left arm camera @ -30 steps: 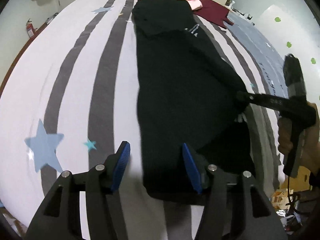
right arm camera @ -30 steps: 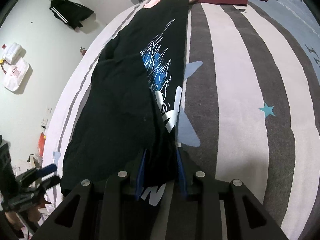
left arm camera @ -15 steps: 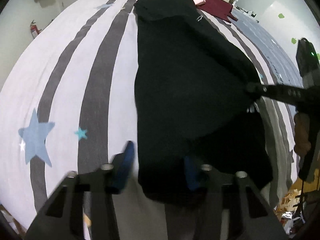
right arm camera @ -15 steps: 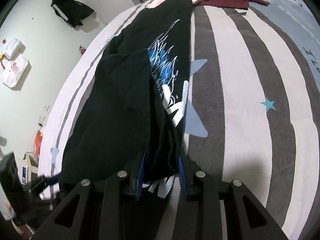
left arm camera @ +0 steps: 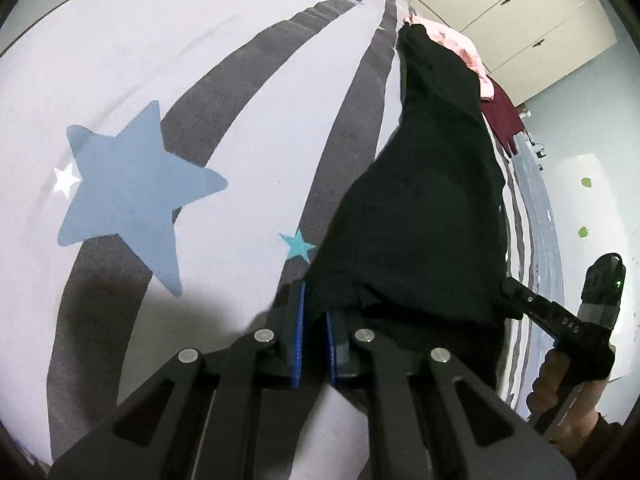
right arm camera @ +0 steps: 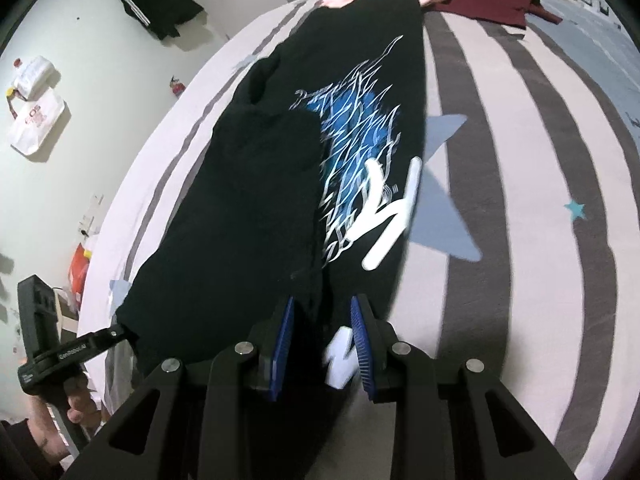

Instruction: Fold clothes

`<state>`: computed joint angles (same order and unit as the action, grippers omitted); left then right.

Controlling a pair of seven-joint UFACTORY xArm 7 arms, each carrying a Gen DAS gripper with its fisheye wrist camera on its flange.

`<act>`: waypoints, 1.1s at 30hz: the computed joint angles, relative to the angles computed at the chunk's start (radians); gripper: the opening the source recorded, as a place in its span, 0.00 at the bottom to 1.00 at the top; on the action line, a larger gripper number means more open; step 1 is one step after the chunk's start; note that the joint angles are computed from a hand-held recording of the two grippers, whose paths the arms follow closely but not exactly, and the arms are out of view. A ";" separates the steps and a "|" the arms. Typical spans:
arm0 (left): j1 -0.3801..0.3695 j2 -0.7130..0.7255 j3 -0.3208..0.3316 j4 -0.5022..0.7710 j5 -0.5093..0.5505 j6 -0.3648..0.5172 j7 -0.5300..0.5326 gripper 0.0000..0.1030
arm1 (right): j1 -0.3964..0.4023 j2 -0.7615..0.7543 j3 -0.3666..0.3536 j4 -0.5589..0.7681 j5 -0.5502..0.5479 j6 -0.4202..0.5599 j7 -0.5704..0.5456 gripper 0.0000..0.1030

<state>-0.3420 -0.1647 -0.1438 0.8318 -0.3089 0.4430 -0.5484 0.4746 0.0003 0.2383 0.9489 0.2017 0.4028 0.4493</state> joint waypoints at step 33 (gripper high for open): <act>0.052 -0.137 0.049 0.025 0.092 0.164 0.188 0.34 | -0.011 0.015 -0.015 0.042 -0.198 0.010 0.208 0.32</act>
